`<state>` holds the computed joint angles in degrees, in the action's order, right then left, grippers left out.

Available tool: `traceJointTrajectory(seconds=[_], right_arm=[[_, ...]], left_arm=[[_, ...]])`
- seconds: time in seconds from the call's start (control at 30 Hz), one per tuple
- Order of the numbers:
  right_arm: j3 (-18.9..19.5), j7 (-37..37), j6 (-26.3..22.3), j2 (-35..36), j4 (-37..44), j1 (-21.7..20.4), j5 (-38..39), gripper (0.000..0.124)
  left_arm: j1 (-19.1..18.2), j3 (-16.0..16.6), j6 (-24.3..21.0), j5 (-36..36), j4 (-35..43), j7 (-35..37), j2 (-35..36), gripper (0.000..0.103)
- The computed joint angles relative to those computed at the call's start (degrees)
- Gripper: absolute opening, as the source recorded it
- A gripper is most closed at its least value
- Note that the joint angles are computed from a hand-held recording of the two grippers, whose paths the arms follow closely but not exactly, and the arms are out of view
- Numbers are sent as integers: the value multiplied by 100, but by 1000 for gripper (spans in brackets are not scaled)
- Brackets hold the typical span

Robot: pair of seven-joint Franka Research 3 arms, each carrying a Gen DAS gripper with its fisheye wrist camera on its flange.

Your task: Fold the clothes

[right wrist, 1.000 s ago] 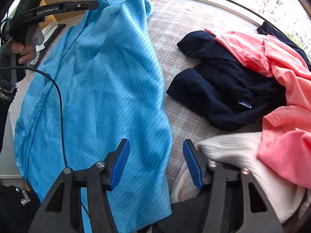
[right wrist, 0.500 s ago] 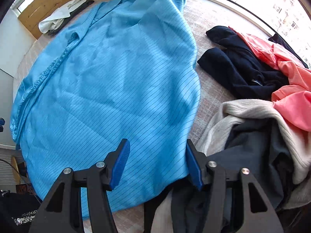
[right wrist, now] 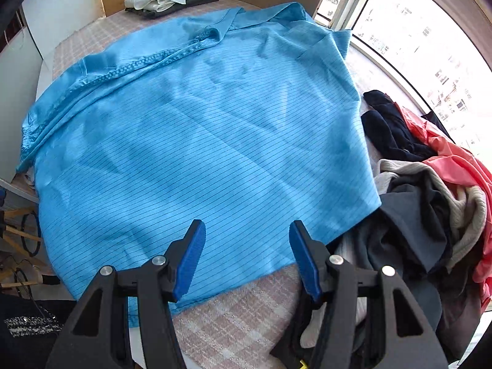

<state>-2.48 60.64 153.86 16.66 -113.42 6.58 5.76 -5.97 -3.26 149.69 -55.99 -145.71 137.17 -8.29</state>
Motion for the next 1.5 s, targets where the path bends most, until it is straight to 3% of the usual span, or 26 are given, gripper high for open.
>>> traceJointTrajectory(seconds=[0.1,0.17,0.3,0.4,0.57,0.67,0.83,0.97,1.1,1.17,1.3,1.43,1.5], right_arm=[[2,174,-545,209,681,-347,623,56],[-27,393,-944,548,1266,-492,863,56],[-69,788,-1400,1256,2250,-583,918,56],[-55,1052,-1705,1888,3049,-614,879,56],[-41,1257,-2183,2632,3958,-680,761,56],[-30,1136,-2497,2967,4348,-697,582,56],[169,696,-2620,3069,4416,-922,786,56],[280,639,-2984,3203,4726,-1125,1144,56],[268,562,-3160,3219,4825,-1142,1211,56],[236,490,-3120,3148,4708,-1088,1158,56],[201,420,-3037,3052,4532,-1030,1119,56],[216,349,-3069,3022,4504,-1040,1147,56],[204,325,-3119,3057,4570,-1038,1130,56]], left_arm=[[-176,5,-226,-527,-237,463,-266,9],[-406,-128,-129,-766,-244,856,-312,9],[-859,-459,-31,-1358,165,1791,101,14],[-1072,-855,500,-866,505,1735,598,17],[-1145,-1153,1001,-338,746,1583,1053,17],[-1091,-1267,1267,-557,658,1779,1064,17],[-1165,-1380,1693,-627,485,2021,1043,17],[-1258,-1497,1963,-420,468,2054,1151,17],[-1403,-1635,2780,450,370,1263,1369,17],[-1675,-1409,3186,1344,245,375,1458,18],[-2461,-559,3271,2859,149,-1099,1480,19],[-3879,1048,3273,4638,209,-2674,1456,29],[-4104,1346,3070,5009,405,-3197,1537,30]])
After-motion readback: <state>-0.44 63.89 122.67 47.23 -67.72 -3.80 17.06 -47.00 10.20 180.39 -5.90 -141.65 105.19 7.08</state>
